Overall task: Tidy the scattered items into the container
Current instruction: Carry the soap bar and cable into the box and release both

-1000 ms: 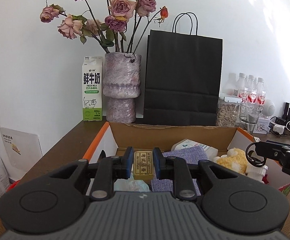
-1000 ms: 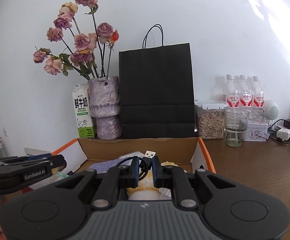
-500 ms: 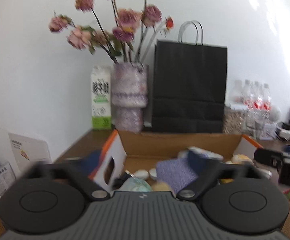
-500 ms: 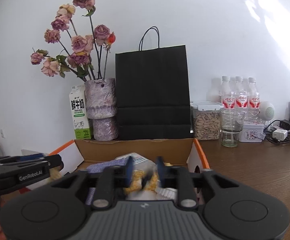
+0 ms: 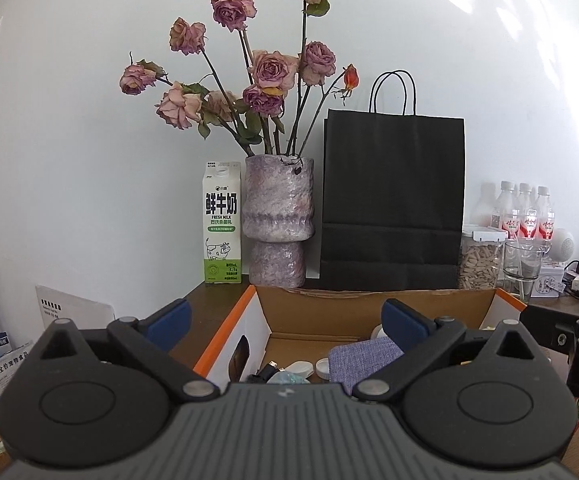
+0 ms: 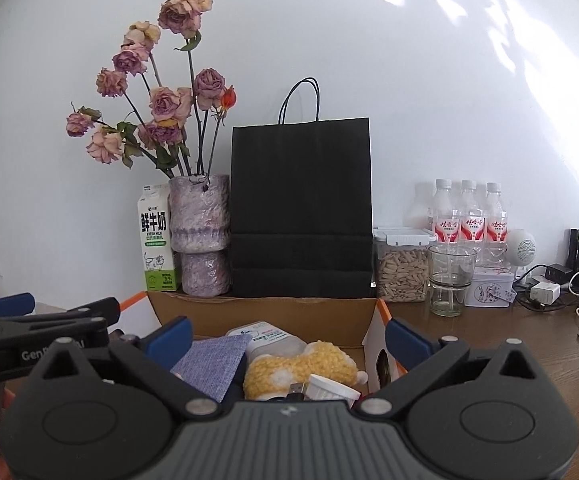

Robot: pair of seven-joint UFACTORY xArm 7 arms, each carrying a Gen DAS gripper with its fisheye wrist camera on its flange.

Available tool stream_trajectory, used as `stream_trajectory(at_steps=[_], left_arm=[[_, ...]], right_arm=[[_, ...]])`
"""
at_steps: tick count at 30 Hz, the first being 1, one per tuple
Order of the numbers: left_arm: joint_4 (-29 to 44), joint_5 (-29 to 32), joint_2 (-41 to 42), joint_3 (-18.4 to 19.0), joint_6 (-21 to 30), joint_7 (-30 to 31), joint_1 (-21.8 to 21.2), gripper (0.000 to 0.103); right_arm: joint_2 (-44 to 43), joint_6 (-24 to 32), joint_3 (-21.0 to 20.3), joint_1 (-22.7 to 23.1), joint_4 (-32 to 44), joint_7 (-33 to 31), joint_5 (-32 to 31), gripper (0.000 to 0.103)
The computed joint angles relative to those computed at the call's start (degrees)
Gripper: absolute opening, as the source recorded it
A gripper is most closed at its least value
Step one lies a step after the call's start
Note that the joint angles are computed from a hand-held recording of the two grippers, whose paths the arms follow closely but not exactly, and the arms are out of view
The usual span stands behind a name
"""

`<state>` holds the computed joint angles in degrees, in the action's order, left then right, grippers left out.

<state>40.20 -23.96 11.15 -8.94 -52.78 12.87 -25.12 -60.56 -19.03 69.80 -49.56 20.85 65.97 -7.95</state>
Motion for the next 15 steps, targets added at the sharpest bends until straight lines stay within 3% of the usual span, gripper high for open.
stream_trajectory(at_steps=[15], left_arm=[[-0.74,0.01,-0.12,0.16,0.38,-0.7,0.38,0.103]], right_arm=[[0.47,0.99,0.04,0.77,0.11,-0.51,-0.72,0.103]])
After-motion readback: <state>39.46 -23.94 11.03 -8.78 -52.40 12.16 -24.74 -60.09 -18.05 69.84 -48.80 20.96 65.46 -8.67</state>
